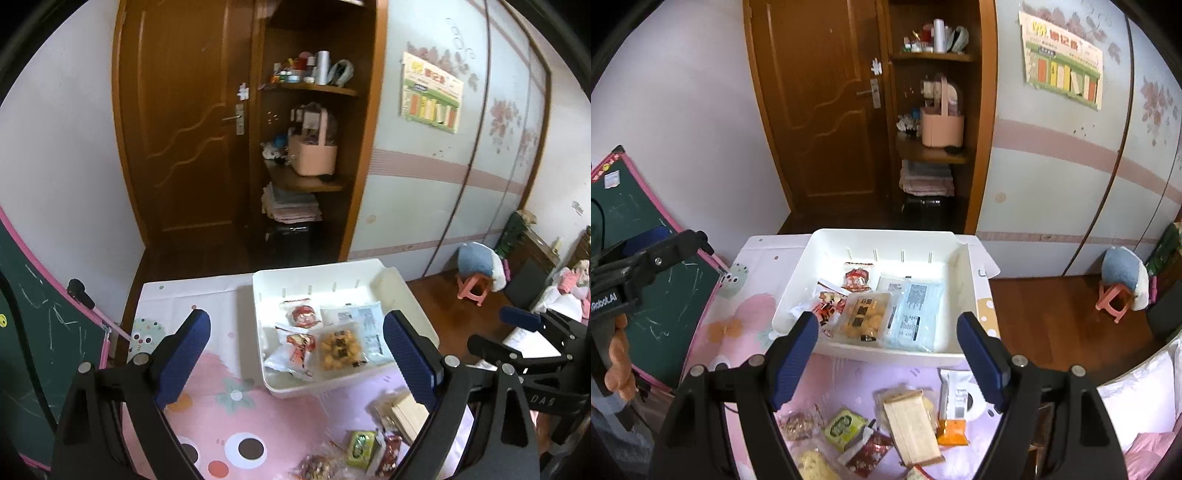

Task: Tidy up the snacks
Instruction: 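Grasp the blue wafer packet with left tool while right tool grasps the red-lidded date cup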

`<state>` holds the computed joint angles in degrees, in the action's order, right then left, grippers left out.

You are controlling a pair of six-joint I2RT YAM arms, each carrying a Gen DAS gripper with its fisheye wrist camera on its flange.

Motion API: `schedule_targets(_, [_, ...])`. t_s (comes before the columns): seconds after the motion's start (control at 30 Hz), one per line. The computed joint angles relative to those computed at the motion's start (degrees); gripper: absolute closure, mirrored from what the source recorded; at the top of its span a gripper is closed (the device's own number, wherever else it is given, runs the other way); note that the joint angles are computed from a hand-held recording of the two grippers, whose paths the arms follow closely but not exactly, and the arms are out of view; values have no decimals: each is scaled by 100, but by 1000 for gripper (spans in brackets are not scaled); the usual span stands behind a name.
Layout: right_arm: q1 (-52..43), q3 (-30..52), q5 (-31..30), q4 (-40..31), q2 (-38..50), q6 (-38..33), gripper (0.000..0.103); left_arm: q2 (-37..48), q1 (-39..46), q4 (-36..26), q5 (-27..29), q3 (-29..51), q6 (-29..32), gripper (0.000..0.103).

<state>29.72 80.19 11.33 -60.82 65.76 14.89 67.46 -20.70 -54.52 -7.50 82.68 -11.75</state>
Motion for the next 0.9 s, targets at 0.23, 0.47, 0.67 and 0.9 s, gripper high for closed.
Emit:
schedule_targets(0.23, [282, -580, -20, -233, -942, 26, 25, -706, -960, -424, -568, -342, -130, 5])
schedule_targets(0.47, [1575, -1818, 702, -482, -2028, 804, 25, -1561, -2292, -718, -1058, -1603, -827, 5])
schedule_targets(0.67, [3693, -3040, 1614, -873, -2596, 2620, 25, -2316, -3248, -682, -1025, -3303, -1780, 5])
schedule_targets(0.9, [5019, -4331, 1475, -626, -2769, 3750, 27, -2653, -3790, -252, -439, -4909, -2476, 5])
